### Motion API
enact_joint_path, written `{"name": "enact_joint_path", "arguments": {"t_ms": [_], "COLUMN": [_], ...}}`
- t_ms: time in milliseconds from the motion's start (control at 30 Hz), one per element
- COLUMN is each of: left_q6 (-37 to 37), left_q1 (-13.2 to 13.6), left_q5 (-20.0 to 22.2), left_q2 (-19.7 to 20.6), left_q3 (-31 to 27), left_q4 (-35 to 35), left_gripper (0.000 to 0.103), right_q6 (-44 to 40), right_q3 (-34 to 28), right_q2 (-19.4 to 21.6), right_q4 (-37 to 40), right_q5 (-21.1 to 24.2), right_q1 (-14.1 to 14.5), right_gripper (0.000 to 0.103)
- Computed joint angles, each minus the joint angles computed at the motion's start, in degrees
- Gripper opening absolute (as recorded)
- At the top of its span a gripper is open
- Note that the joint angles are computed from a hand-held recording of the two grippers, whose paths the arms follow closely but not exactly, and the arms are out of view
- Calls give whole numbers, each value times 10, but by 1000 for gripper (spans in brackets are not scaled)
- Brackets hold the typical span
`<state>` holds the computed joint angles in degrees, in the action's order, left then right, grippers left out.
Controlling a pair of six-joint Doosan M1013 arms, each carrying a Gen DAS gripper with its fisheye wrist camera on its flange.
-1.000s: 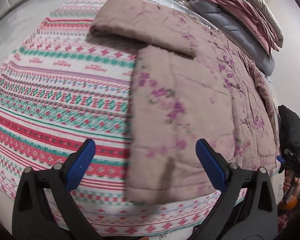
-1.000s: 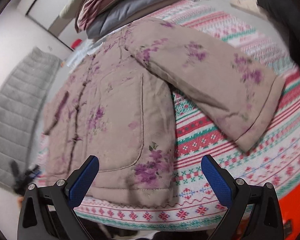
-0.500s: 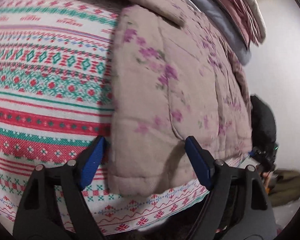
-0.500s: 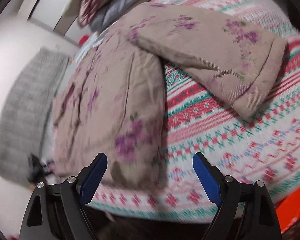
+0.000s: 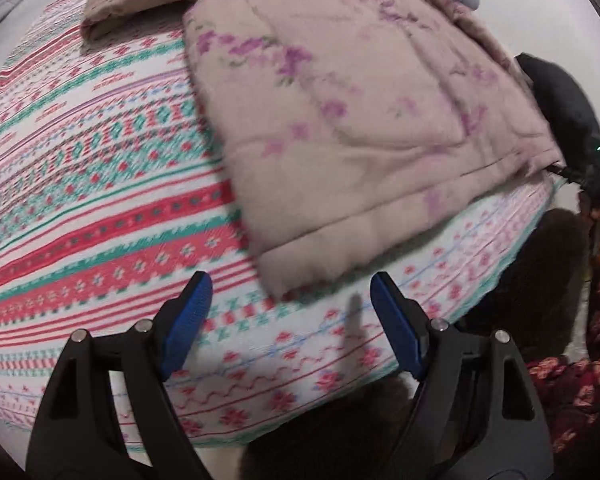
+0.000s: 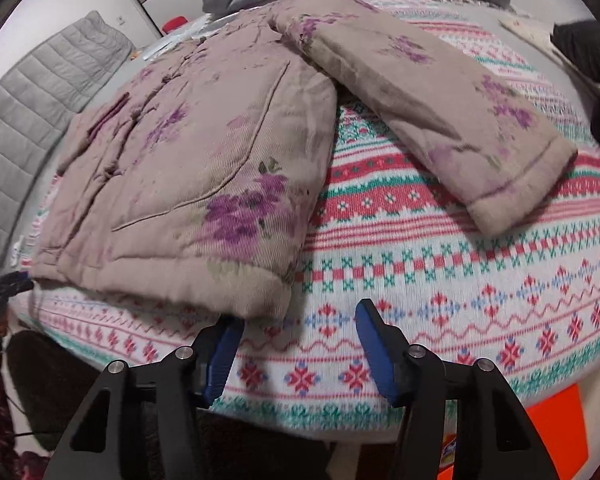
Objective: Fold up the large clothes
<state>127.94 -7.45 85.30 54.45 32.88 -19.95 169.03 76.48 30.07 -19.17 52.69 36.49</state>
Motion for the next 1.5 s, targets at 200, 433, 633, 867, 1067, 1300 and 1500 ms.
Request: {"name": "enact_joint_path", "arguments": {"t_ms": [200,433,633,867,1067,1300,1500], "left_q6": [-42,-111,-107,-158,-90,-87,-124], "left_q1": [8,-10,-3,-4,-3,-6,-34], "left_q5": [-89,-178,-313,-210,-272,-308,-288], "left_q2": [-14,-33,-107,-68,-105,-103,-52], "left_q3": [42,87,172,148,200,167,67], "left_q4": [-44,-64,-86,0,20,4,47], "left_gripper": [81,26,19,9,29,82,83], "right_q6": [22,75,40,28,-4,-8,5], "right_q3": [-24,-53,-127,-102,-88,-109,-147], "right_q2": [19,42,56,46,62,42,43], "right_q4": [-53,-113,-241,-176,-155,-189,-200], "right_q5": [30,38,231,246,248,280,203], "right_q1": [6,6,43,34,43,60,45], "right_gripper": [57,14,10,9,18,66,73]}}
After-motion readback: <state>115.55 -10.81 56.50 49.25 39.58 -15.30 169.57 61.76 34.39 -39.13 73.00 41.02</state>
